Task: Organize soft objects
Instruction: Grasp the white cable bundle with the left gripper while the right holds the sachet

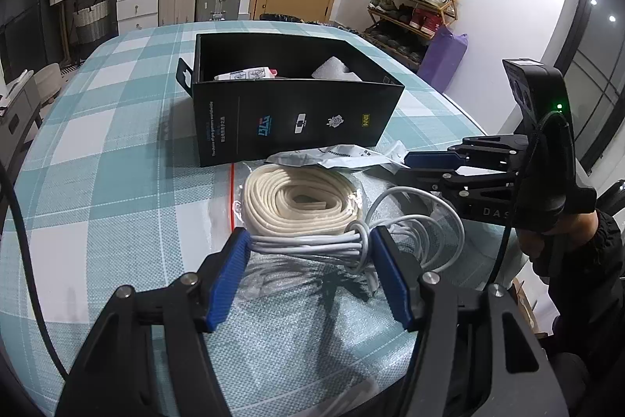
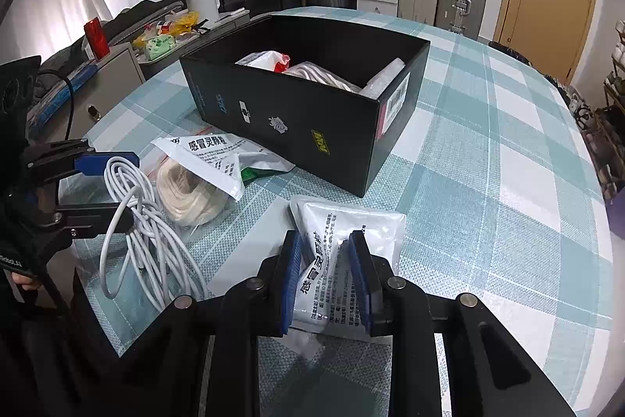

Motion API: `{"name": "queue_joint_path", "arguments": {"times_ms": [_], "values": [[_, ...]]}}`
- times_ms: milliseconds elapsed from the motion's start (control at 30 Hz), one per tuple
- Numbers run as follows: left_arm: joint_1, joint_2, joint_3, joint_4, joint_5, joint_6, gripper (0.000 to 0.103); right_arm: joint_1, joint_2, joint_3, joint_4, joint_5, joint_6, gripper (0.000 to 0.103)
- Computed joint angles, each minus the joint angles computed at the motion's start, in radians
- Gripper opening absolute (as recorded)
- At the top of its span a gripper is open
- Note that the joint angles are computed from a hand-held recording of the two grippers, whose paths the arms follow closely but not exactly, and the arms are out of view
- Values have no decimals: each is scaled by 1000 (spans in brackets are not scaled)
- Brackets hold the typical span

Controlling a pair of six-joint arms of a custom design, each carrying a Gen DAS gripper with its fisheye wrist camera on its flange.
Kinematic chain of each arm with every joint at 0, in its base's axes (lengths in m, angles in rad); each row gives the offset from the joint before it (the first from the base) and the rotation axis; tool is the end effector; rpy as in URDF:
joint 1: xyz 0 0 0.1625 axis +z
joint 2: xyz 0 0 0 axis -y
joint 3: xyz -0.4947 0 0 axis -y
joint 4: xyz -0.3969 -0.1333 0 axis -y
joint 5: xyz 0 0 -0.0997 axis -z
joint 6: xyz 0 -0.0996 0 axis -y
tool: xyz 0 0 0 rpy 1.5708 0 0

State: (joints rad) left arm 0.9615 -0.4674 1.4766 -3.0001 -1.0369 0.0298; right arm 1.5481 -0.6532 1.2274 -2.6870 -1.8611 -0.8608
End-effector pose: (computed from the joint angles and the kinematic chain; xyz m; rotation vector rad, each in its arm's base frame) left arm -0.2949 -0.7441 0.0118 0.6862 2.5660 -0.7490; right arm 0.0852 -0.8629 0.2172 0.9653 -2.4276 0.4925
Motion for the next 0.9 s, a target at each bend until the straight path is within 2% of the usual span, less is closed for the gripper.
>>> {"name": "queue_joint_path", "arguments": {"times_ms": [100,167,233,267,333,400,533,733,767,800,833,900], "values": [[0,-2,0,11,-2,-11,64,0,-4,4,6,1,-7,29],[-1,0,-6,28,15,-18,66,-1,-9,12,-2,5,-7,38],[0,2,-9,37,24,-22,69,-2,-14,25,-28,5,-10,53],[0,2,-10,41,25,-26,70,-1,-14,28,-44,-2,-6,55],[-3,7,-13,51,41,-27,77,-3,-10,21,-52,-11,6,68],[-3,10,-14,51,41,-30,78,-4,-3,8,-44,-24,23,72],[-1,21,-32,92,49,-52,88,-7,14,-16,-31,-38,49,72],[-6,35,-31,67,71,-39,89,1,25,-19,-56,-67,45,71],[-6,34,-29,63,68,-38,88,1,23,-15,-58,-64,42,68],[-6,33,-25,57,61,-33,82,1,21,-12,-59,-59,38,59],[-6,32,-24,58,62,-33,81,1,18,-7,-62,-54,34,52],[-5,29,-19,51,57,-31,77,2,15,-2,-60,-48,25,48]]}}
